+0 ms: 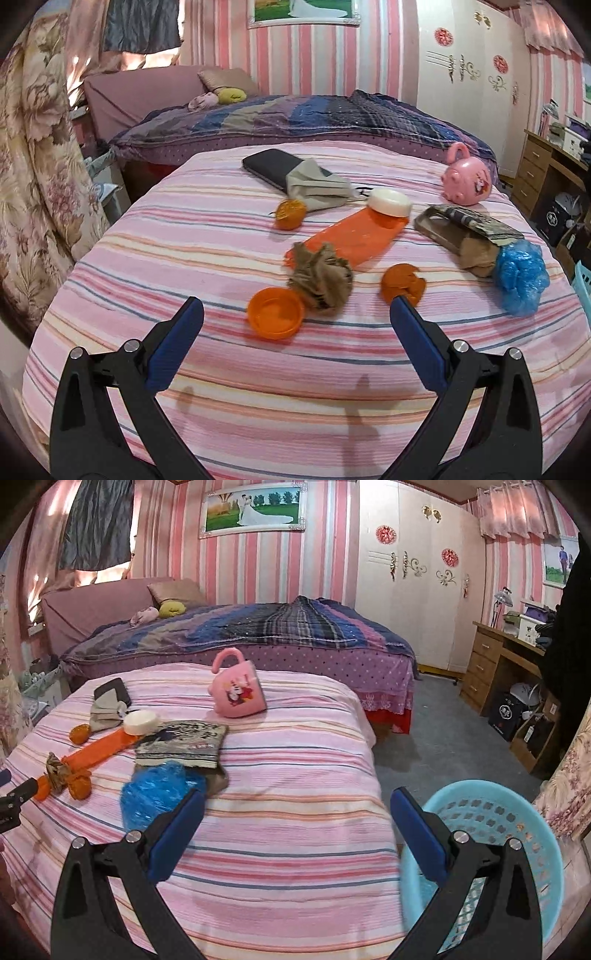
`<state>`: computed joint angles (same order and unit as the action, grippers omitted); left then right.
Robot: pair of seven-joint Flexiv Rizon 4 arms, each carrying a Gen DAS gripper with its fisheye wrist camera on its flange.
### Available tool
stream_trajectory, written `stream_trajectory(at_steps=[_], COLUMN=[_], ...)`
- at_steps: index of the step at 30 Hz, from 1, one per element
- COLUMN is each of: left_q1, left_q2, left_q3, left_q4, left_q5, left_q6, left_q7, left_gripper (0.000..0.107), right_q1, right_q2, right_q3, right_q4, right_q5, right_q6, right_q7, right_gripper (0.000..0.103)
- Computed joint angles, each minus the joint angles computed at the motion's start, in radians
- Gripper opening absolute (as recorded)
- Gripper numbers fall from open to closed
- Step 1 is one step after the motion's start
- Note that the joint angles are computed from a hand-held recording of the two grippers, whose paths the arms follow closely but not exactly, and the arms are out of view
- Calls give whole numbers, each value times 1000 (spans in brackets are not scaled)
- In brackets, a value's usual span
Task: Collect trash
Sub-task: 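Grasp the orange cap with the left tool, then grasp the blue plastic bag with the right tool while the left holds the cap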
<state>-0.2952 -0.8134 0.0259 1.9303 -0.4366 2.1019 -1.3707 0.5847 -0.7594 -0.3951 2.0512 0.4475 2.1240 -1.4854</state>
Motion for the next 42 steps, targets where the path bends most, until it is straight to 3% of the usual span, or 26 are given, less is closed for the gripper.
stream_trajectory(at_steps=[5,19,22,26,30,37,42], left_q1=[63,142,155,186,160,78,63], left_q2=[6,-1,-7,-11,-12,-9,-1], left_q3=[-34,-52,-60,-90,-66,18,32], left_q4=[6,-36,-56,-63,-67,-61,-40], left_q5=[48,129,145,185,206,168,132], left_q6=[-46,-213,-243,-241,-239,-212,-163], left_q7=[-24,-69,-79,-87,-75,-73,-89], left_gripper=[97,97,88,65,40,40,40], right_q1=[46,136,142,130,107,108,-3], right_q2=[-19,-64,-67,-62,-54,-63,-50], right_q3=[-36,-96,-93,-64,-31,-27,77], right_q4=[-13,-23,-24,-24,-26,-46,-89], right_q5=[25,-22,-46,-83,-106,-111,-206], right_q6=[-21,-67,-73,-73,-73,-90,-119], right_q7=[1,21,18,12,13,28,62], right_gripper=[98,98,98,98,98,98,94])
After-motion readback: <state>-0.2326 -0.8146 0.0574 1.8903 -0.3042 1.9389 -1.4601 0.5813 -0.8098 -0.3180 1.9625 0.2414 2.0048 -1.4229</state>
